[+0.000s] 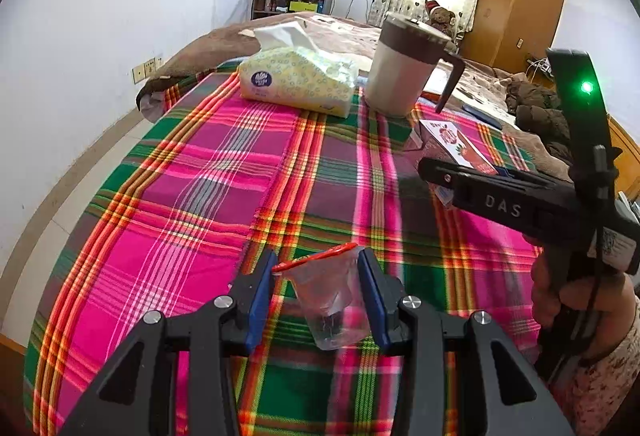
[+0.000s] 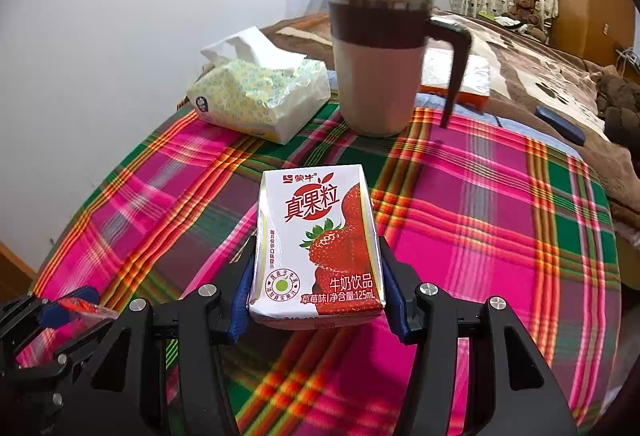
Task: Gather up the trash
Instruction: 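Carry the clear cup and strawberry carton over the trash bin with both grippers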
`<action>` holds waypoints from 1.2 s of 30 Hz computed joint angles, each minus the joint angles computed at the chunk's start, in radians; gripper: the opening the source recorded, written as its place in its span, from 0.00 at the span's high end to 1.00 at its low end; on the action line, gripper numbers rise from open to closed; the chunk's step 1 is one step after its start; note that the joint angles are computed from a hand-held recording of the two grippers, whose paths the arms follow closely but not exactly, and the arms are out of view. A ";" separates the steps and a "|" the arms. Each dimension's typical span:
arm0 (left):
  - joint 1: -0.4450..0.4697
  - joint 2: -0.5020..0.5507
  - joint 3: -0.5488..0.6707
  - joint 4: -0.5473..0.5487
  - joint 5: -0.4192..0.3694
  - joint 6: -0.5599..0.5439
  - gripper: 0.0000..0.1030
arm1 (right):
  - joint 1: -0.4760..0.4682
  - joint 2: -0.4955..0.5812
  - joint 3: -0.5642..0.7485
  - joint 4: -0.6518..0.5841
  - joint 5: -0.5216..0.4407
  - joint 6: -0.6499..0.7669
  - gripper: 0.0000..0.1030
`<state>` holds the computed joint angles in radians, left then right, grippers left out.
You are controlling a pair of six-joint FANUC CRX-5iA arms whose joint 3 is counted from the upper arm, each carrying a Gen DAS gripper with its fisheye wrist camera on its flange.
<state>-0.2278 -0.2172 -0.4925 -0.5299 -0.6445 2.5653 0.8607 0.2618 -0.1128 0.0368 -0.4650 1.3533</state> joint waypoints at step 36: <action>-0.480 0.112 0.275 -0.279 -0.172 0.216 0.58 | -0.132 -0.533 -0.590 0.535 0.219 -0.627 0.46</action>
